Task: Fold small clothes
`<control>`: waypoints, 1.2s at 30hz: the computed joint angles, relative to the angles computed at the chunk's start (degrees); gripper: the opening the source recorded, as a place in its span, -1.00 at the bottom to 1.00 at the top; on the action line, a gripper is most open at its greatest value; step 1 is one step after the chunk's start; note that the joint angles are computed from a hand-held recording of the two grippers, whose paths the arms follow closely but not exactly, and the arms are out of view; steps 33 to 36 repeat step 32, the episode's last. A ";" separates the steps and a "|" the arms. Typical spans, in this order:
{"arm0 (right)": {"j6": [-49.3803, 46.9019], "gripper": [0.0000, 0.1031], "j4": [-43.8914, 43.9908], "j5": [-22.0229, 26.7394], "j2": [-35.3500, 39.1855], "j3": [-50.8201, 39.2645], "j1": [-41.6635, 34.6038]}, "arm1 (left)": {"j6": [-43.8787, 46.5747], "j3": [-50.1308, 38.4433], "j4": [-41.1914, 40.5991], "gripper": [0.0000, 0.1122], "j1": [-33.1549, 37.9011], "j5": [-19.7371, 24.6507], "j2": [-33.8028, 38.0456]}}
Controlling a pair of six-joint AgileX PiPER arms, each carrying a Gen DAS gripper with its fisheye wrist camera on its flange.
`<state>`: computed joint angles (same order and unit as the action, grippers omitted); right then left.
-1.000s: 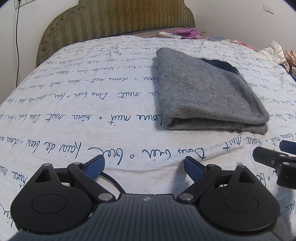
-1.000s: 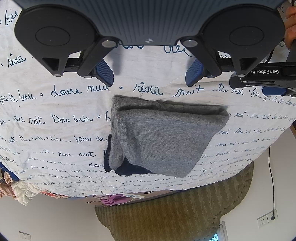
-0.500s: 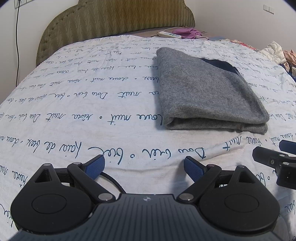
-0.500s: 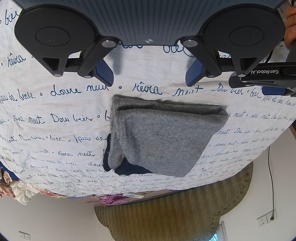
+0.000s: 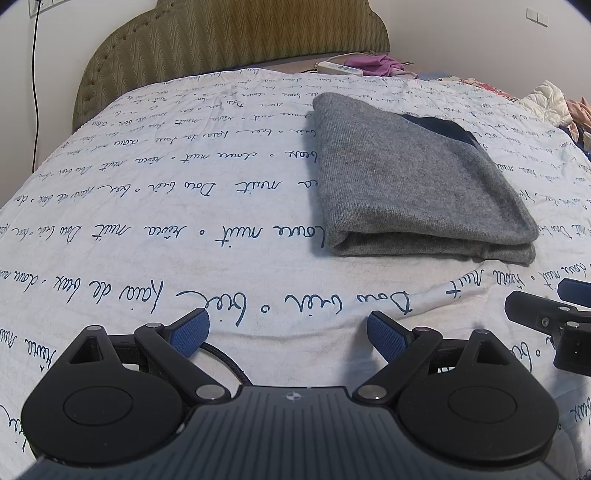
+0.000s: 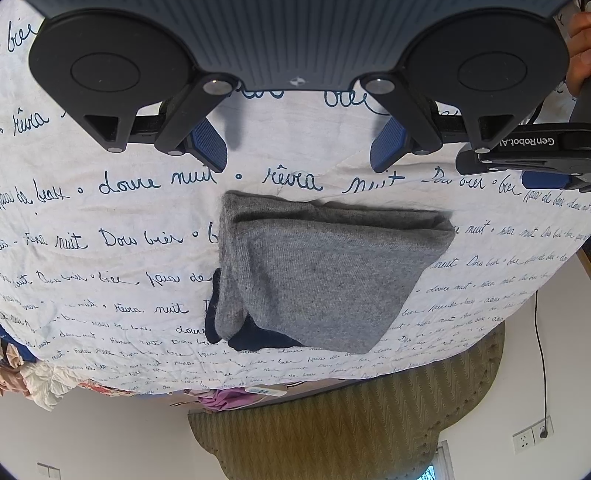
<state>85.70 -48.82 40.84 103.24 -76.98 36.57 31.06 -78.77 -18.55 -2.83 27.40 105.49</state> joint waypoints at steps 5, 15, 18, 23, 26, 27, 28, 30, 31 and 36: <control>0.18 0.65 0.02 -0.14 -0.10 0.17 -0.05 | -0.06 0.12 0.03 0.67 0.01 -0.05 -0.08; 0.23 0.65 -0.02 -0.24 -0.26 0.36 -0.01 | 0.14 0.31 -0.45 0.67 0.07 -0.12 -0.31; 0.23 0.65 0.00 -0.13 -0.30 0.29 0.08 | 0.13 0.29 -0.44 0.67 0.07 -0.02 -0.35; 0.15 0.65 -0.02 -0.11 -0.31 0.20 0.18 | 0.70 0.41 -1.07 0.67 0.26 0.21 -0.62; -0.44 0.65 0.27 -0.04 -0.37 -0.08 0.23 | 2.67 1.14 -3.17 0.67 0.53 -0.65 -1.14; -0.67 0.65 0.38 -0.07 -0.43 -0.18 0.22 | 3.56 1.61 -3.98 0.67 0.63 -1.26 -1.41; -0.83 0.65 0.54 -0.32 -0.51 -0.18 0.17 | 4.44 1.93 -4.77 0.67 0.76 -1.85 -1.61; -0.94 0.65 0.80 -1.99 -1.09 0.55 -0.33 | 5.49 1.86 -5.49 0.67 1.15 -2.29 -1.70; -0.21 0.65 0.03 -2.73 -1.45 1.13 -0.54 | 6.28 1.12 -6.23 0.67 1.70 -1.78 -1.39; 2.07 0.65 -2.36 -2.77 -1.90 2.01 -0.56 | 6.86 0.04 -7.13 0.67 2.54 -0.92 -0.90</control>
